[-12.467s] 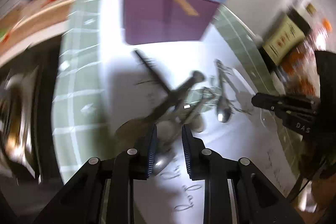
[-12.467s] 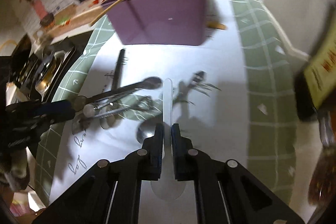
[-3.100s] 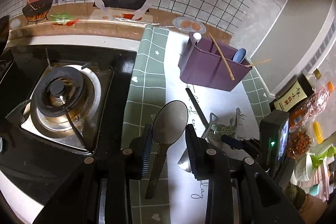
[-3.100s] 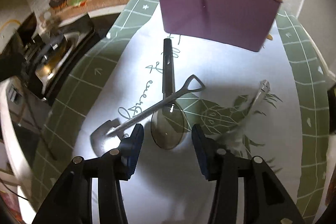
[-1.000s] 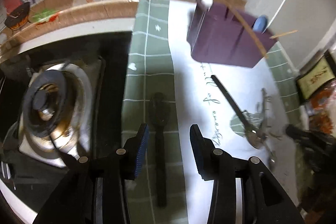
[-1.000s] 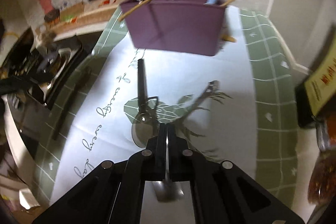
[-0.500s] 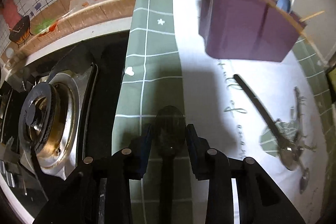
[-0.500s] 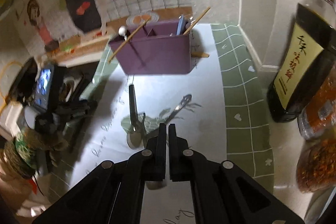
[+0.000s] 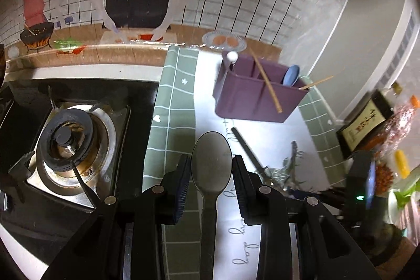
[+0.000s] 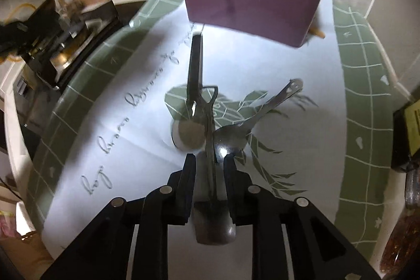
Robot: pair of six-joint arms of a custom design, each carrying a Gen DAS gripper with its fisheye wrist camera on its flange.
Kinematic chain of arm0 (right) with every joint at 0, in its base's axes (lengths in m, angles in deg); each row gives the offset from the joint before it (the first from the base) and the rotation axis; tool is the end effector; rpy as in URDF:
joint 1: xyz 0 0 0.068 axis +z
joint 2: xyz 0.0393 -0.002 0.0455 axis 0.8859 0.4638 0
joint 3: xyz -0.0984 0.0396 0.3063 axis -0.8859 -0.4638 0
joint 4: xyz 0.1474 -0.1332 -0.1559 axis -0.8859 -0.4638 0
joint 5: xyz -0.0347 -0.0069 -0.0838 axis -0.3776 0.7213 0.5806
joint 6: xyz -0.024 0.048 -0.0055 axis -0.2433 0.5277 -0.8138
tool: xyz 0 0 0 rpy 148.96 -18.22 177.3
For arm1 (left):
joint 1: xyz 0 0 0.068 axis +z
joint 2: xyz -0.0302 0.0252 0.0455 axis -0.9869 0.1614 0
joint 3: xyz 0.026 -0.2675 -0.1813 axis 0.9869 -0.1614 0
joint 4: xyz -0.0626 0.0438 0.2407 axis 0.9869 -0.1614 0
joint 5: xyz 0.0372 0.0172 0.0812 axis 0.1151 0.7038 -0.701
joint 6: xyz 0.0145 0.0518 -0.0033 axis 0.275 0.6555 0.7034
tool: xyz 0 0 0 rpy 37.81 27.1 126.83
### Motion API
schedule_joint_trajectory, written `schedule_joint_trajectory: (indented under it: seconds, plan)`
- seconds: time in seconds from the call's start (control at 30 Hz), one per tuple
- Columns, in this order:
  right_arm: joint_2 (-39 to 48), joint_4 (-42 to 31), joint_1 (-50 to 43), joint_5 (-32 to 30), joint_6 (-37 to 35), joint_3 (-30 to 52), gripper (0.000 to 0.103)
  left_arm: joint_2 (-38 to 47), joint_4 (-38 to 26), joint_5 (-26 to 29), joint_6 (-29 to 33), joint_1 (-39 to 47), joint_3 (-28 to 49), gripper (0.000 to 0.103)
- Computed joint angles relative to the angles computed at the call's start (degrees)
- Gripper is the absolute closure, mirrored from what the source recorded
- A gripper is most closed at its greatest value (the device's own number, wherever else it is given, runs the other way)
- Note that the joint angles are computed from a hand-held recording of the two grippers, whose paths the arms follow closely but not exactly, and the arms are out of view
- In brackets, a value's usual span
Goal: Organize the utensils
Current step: 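Lift both held spoons up over the purple caddy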
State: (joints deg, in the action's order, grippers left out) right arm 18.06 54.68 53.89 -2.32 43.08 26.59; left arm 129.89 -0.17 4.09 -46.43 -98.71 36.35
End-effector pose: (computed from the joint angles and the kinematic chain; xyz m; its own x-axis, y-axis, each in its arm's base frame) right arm 0.2938 -0.0414 0.2062 -0.8803 -0.0789 -0.4677 -0.0699 0.9969 -0.0366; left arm 0.3380 -0.1187 0.3002 -0.7513 0.1401 -0.6450 0.3750 0.8947 -0.2425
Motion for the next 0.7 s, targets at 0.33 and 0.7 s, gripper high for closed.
schedule_joint_trajectory:
  seconds: [0.33,0.7]
  plan:
    - [-9.28,-1.16,-3.68,-5.37,5.29,0.21,0.098,-2.69,0.0,1.36,-0.08,-0.05,0.94,0.07]
    - [-21.17,-4.33,-10.67,-9.07,8.97,7.89,0.098,0.29,-0.33,4.97,-3.47,-2.46,14.48,0.07]
